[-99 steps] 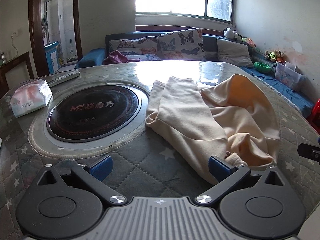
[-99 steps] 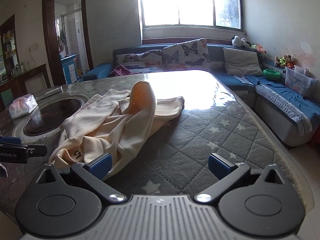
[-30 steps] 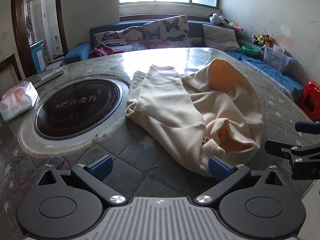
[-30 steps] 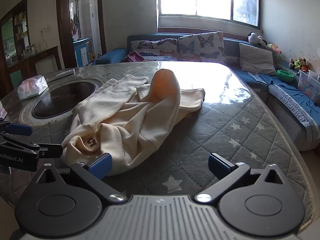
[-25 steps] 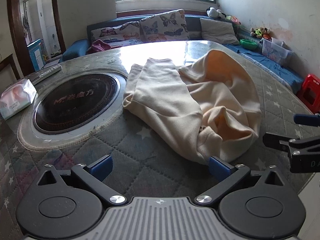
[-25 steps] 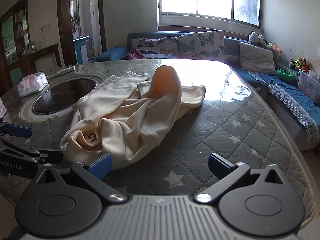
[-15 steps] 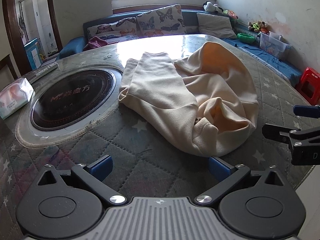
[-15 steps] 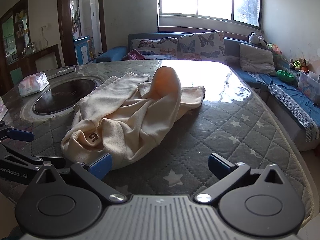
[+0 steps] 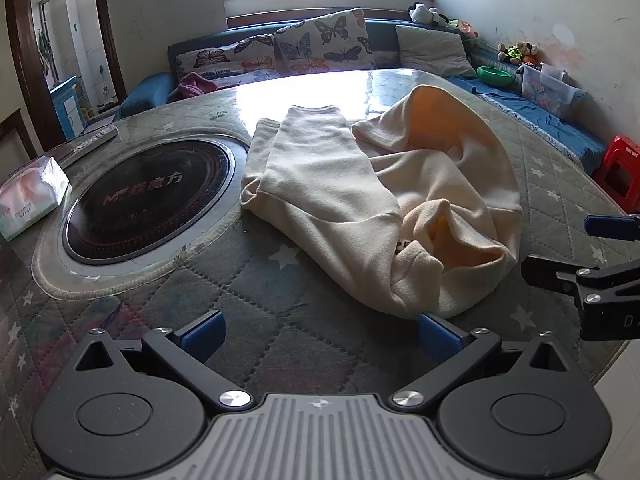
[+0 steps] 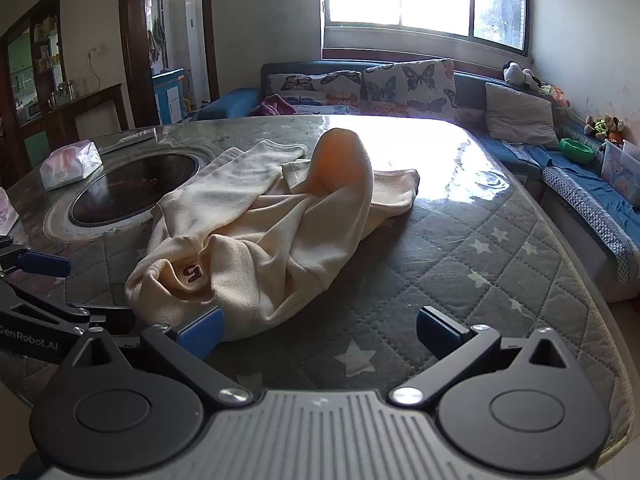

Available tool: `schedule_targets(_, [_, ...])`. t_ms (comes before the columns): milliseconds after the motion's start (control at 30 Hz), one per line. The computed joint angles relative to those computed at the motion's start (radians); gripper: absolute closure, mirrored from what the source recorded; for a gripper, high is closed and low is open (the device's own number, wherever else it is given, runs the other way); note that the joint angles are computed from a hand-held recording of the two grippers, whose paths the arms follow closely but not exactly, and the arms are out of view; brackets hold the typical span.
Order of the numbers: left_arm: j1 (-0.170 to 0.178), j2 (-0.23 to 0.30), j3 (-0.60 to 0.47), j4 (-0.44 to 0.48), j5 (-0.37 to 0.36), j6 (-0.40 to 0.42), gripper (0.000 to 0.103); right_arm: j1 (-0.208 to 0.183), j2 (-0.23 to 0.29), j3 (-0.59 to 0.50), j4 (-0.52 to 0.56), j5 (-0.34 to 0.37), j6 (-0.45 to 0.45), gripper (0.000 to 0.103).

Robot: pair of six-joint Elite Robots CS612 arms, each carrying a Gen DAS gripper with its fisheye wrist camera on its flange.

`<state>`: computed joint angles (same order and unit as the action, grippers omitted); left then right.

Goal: Fold clothes
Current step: 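Move both grippers toward the crumpled cream sweatshirt on the table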

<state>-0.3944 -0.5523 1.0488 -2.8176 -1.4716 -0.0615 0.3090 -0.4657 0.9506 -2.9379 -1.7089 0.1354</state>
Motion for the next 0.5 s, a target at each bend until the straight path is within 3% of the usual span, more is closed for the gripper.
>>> schedule_targets(500, [0.008, 0.016, -0.046, -0.007, 0.016, 0.014, 0.000, -0.008, 0.017, -0.042, 0.022, 0.024, -0.005, 0.000])
